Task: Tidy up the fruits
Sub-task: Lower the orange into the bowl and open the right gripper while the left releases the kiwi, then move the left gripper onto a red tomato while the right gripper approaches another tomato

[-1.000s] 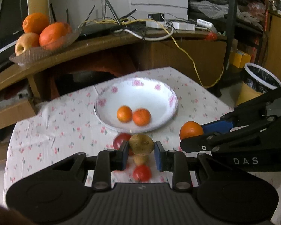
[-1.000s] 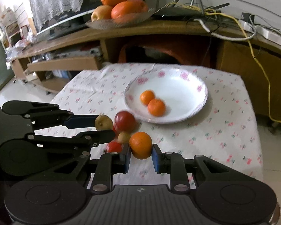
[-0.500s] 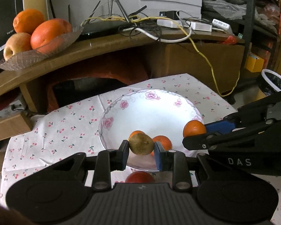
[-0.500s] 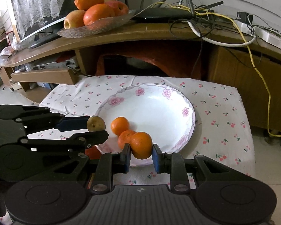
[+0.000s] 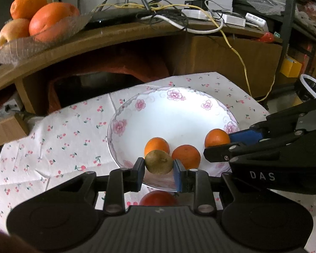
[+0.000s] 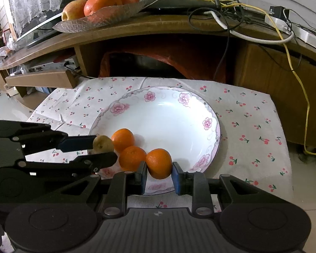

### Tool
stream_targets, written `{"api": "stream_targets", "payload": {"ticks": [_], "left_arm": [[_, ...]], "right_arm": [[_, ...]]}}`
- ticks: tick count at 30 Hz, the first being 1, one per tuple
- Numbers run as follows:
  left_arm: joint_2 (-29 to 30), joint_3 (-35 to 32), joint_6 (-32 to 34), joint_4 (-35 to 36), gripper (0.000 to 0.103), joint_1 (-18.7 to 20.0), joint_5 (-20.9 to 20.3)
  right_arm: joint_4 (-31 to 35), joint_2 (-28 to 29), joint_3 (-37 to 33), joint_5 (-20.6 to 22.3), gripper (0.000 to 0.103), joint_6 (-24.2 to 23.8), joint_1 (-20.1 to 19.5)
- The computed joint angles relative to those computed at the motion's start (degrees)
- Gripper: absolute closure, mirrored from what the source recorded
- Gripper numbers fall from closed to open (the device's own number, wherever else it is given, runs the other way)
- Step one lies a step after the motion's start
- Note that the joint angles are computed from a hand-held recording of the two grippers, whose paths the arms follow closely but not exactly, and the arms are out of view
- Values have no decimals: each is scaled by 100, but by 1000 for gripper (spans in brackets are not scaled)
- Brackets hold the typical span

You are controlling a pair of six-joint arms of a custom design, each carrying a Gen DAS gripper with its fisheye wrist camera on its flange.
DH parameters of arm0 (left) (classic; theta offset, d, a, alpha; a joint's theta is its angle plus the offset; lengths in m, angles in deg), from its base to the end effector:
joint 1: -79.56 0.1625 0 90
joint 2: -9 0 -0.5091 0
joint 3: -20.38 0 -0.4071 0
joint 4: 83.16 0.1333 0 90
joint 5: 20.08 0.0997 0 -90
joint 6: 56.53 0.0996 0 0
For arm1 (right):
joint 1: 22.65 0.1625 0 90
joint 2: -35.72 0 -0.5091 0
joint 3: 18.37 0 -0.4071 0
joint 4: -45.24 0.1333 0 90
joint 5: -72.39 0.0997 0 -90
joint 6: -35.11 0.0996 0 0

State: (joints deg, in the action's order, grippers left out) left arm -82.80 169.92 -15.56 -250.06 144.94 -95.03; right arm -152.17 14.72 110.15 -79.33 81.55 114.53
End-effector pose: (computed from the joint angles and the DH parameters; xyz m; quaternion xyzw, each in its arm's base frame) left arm 0.0084 -0.3636 0.2690 0.5112 0.8336 -0.1450 0.1513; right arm 0.3628 -0.2740 -0.0907 0.0060 -0.8584 0.3734 0.3517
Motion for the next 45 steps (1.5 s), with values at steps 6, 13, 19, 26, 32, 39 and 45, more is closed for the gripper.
{"api": "stream_targets", "payload": {"ticks": [6, 13, 19, 26, 32, 39, 45], "left_arm": [[36, -24, -11, -32, 68, 44, -13], [-27, -36, -50, -54, 66, 20, -50], [-131, -39, -25, -100, 65, 1, -81], [-316, -36, -23, 12, 64, 10, -57], [-597, -24, 23, 248, 64, 6, -95], [-972, -76, 114, 642, 64, 82, -120], [-1184, -172, 321, 924, 63, 308, -127]], "right_arm": [[-140, 48, -29, -31, 73, -101, -42], [-265, 53, -26, -132, 70, -131, -3], [-210, 10, 17, -213, 70, 1, 72], [70, -32, -1, -263, 70, 184, 225], [171, -33, -48, -217, 70, 241, 382], [388, -18, -129, -95, 69, 385, 525], [552, 55, -257, 112, 68, 406, 626]]}}
